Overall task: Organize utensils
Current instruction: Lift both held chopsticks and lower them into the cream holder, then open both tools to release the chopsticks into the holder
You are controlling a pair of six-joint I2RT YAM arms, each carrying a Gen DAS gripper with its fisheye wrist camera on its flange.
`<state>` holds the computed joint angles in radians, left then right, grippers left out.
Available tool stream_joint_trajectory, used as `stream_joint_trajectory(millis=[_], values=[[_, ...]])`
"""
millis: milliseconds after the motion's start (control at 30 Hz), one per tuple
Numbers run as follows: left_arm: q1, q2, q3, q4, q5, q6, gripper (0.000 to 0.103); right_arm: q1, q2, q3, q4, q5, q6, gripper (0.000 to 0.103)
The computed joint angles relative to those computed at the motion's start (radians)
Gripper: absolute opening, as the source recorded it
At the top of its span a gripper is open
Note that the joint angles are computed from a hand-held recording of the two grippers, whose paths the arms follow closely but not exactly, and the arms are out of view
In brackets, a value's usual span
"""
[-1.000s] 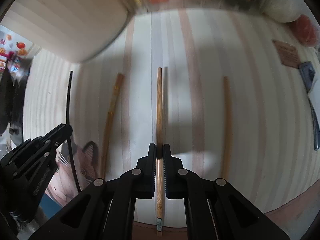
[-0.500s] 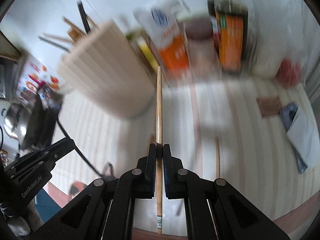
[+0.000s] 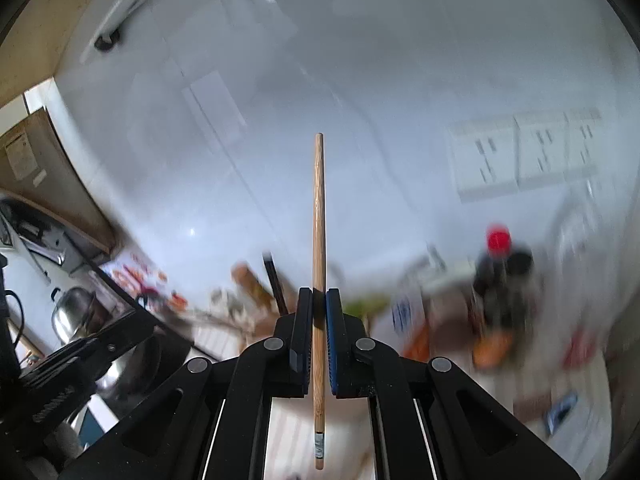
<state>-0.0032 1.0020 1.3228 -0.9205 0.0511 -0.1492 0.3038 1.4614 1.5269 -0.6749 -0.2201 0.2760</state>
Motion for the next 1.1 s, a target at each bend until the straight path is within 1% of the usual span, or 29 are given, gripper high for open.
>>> stream_joint_trajectory(millis=[167,333,367,467,533,700,767,800,867,900,933,967,1000,1033,1067,1100], values=[[0.070,0.131,0.070,0.047,0.002,0.062,0.002,0.024,0.200,0.204,0.037,0.035,0.010,0.006],[0.108,0.213,0.064,0.105,-0.008,0.090,0.002,0.048,0.353,0.315,0.111,0.066,0.040,0.006],[0.110,0.228,0.065,0.111,-0.010,0.091,0.002,0.051,0.365,0.306,0.135,0.069,0.043,0.006],[0.129,0.273,0.060,0.125,0.007,0.104,0.002,0.072,0.439,0.341,0.173,0.082,0.043,0.006],[0.148,0.301,0.050,0.137,0.026,0.114,0.002,0.084,0.469,0.355,0.181,0.096,0.035,0.006],[0.163,0.312,0.012,0.136,0.053,0.117,0.002,0.107,0.488,0.311,0.228,0.091,0.021,0.006],[0.179,0.312,0.010,0.127,0.071,0.116,0.002,0.121,0.494,0.307,0.220,0.103,-0.005,0.006],[0.182,0.310,0.014,0.116,0.067,0.110,0.007,0.117,0.512,0.320,0.213,0.088,-0.008,0.007],[0.199,0.292,0.017,0.102,0.080,0.093,0.007,0.116,0.545,0.383,0.118,0.055,-0.020,0.007],[0.204,0.277,0.014,0.105,0.077,0.086,0.009,0.111,0.553,0.390,0.102,0.042,-0.029,0.008],[0.207,0.257,0.010,0.107,0.051,0.083,0.019,0.109,0.549,0.385,0.090,0.031,-0.035,0.009],[0.209,0.248,0.011,0.108,0.036,0.083,0.030,0.108,0.541,0.380,0.075,0.030,-0.036,0.016],[0.216,0.238,0.012,0.108,0.027,0.082,0.064,0.105,0.533,0.373,0.063,0.029,-0.038,0.029],[0.223,0.215,0.003,0.113,0.014,0.078,0.090,0.098,0.510,0.351,0.058,0.026,-0.040,0.034],[0.228,0.195,-0.011,0.125,0.006,0.074,0.094,0.091,0.480,0.320,0.058,0.028,-0.049,0.040],[0.231,0.171,-0.028,0.135,-0.003,0.073,0.094,0.081,0.448,0.286,0.049,0.037,-0.062,0.043]])
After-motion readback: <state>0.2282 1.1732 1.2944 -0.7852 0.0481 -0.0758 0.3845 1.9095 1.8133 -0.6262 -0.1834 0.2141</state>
